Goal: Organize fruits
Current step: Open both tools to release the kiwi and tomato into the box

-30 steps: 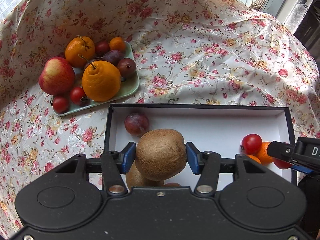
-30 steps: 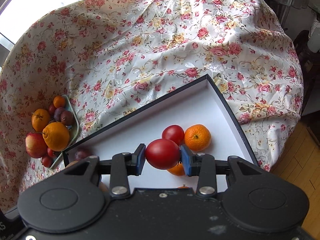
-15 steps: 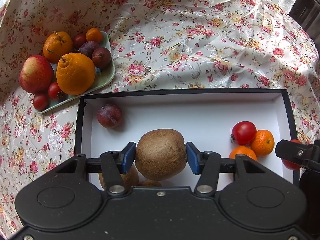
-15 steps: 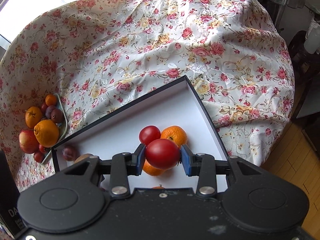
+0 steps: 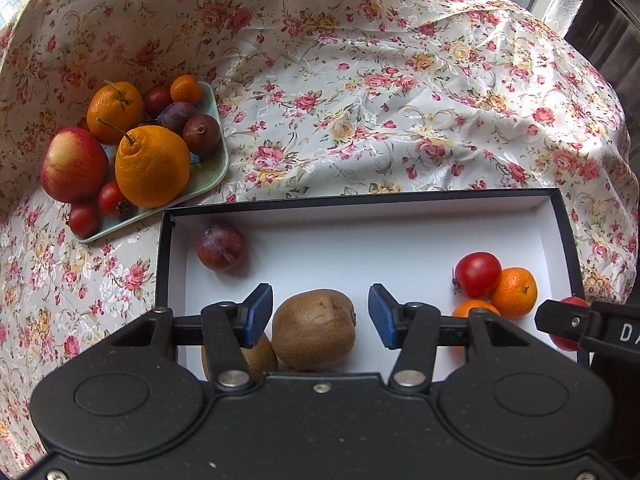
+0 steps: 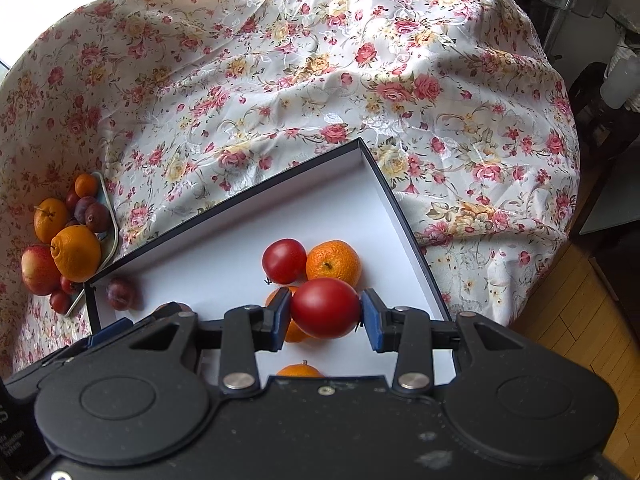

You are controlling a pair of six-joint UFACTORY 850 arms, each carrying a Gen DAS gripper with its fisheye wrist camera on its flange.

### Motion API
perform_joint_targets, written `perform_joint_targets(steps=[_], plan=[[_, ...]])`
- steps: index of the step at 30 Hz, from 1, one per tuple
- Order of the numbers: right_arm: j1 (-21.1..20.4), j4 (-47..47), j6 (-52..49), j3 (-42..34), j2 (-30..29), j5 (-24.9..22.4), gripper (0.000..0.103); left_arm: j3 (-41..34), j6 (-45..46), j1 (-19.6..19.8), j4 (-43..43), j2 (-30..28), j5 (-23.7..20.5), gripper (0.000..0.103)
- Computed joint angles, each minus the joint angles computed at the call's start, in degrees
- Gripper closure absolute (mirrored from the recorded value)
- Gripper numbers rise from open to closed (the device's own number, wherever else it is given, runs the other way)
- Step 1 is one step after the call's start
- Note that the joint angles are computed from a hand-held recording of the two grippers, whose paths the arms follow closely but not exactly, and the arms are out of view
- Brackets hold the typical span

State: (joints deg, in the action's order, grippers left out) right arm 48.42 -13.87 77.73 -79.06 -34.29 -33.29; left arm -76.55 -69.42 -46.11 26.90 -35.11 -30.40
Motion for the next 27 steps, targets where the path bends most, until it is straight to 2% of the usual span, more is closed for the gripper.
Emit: perform_joint_targets(steps=[6, 13, 18, 27], plan=[[0.14, -1.13, 0.37, -0.49, -0.55, -1.58, 0.062, 0.42, 1.43, 0.09, -2.06, 0.2, -0.13, 0.044], [0.3, -1.16, -0.22, -1.33, -1.04, -3.3, 0.061, 2.13, -1.94, -0.99, 1.0, 1.89, -1.26, 0.044], [0.96, -1.59, -1.49, -1.3, -0.26, -2.61, 0.062, 4.7, -6.31, -2.03, 4.07, 4.63, -1.21, 0.044], [4.26, -7.03, 3.68, -0.38, 1.8, -4.35, 0.062, 10.86, -10.98, -5.02, 5.47, 10.46, -2.32, 0.044]])
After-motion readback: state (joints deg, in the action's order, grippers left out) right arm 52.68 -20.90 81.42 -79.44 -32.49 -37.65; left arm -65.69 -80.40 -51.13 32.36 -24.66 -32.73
